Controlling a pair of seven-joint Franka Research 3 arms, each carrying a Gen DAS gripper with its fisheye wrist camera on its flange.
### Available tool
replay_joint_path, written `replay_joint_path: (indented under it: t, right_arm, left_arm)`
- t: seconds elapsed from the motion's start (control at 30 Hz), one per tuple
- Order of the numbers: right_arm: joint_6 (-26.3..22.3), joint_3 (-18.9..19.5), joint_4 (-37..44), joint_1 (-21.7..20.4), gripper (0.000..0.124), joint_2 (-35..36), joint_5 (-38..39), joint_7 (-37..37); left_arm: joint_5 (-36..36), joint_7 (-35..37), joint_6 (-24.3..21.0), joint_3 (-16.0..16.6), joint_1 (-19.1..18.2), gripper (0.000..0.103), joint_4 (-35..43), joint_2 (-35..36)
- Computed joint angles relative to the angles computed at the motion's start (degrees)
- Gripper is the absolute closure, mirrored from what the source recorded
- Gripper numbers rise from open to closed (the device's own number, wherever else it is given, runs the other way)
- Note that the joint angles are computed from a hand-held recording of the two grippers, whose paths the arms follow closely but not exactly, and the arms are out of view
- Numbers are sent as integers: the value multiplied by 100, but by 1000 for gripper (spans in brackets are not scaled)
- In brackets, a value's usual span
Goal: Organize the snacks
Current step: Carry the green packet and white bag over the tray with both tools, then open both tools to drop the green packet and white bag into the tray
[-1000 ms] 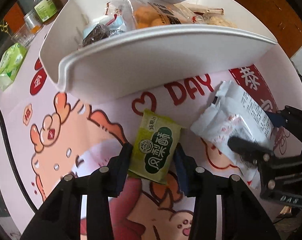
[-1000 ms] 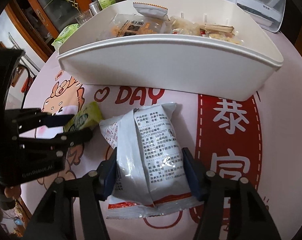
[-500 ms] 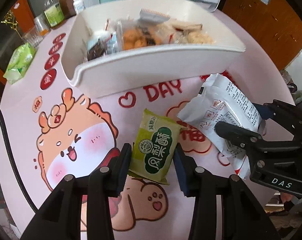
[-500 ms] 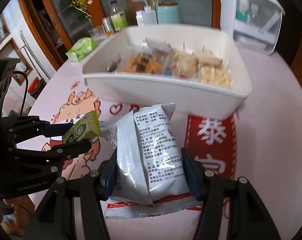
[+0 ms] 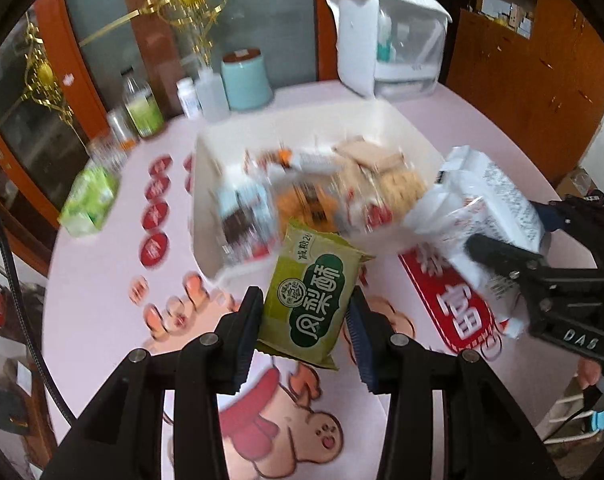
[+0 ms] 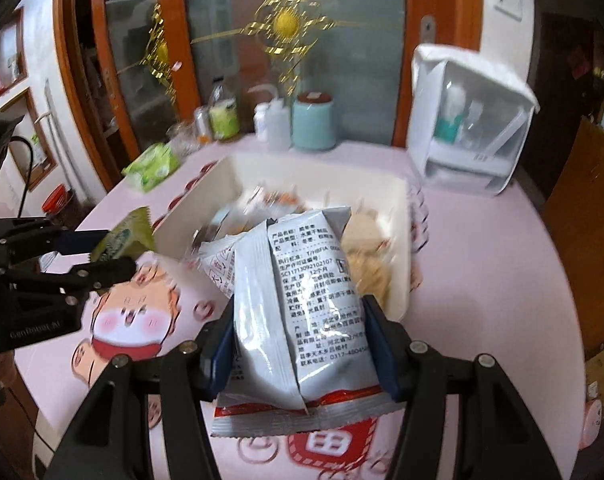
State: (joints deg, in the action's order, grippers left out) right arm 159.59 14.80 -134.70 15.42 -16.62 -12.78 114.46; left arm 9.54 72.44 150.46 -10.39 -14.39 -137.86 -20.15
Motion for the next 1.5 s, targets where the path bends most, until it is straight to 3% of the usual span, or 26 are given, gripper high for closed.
replay_joint_path:
  t: [0.27, 0.47, 0.7, 0.9, 1.13, 1.17, 1.23, 1.27, 1.3, 1.5]
  right_arm:
    - [131, 116, 866, -565, 66, 262, -922, 696]
    - [293, 44, 1482, -610, 65, 662, -1505, 1196]
    - [94, -361, 2246, -225, 65, 1402, -1778, 1559]
    - [-192, -782, 2649, 178, 65, 2036, -1533, 1646]
    - [-687, -1170, 3060, 574, 62, 2732, -983, 1237]
    - [-900, -1222, 3188, 641, 60, 2874, -948, 1196]
    - [-1179, -1322, 3342, 761, 46, 3054, -926, 1157]
    - [-1167, -1344, 3337, 789, 45, 3100, -881, 1095]
    - [-1120, -1369, 3312, 817, 44, 3111, -852, 1047]
    - [-1122, -1445, 3306, 918, 44, 3168, -661, 886]
  left_arm:
    - [906, -289, -137, -152, 499, 62, 1026, 461]
    - [1367, -399, -185, -148, 636, 62, 1879, 1038]
    - [1253, -363, -237, -36, 631, 62, 2785, 1885]
    - [807, -228, -332, 34, 660, 62, 3374, 2614]
    - [712, -98, -435, 42, 628, 61, 3682, 3274]
    - [677, -64, -441, 35, 627, 59, 3708, 3350]
    - [457, 180, -483, -33, 669, 31, 3813, 3572]
    - [375, 264, -505, -52, 680, 9, 3843, 3645]
    - [330, 287, -491, -53, 677, 4, 3840, 3697]
    - [372, 196, -766, -7, 575, 4, 3963, 3937]
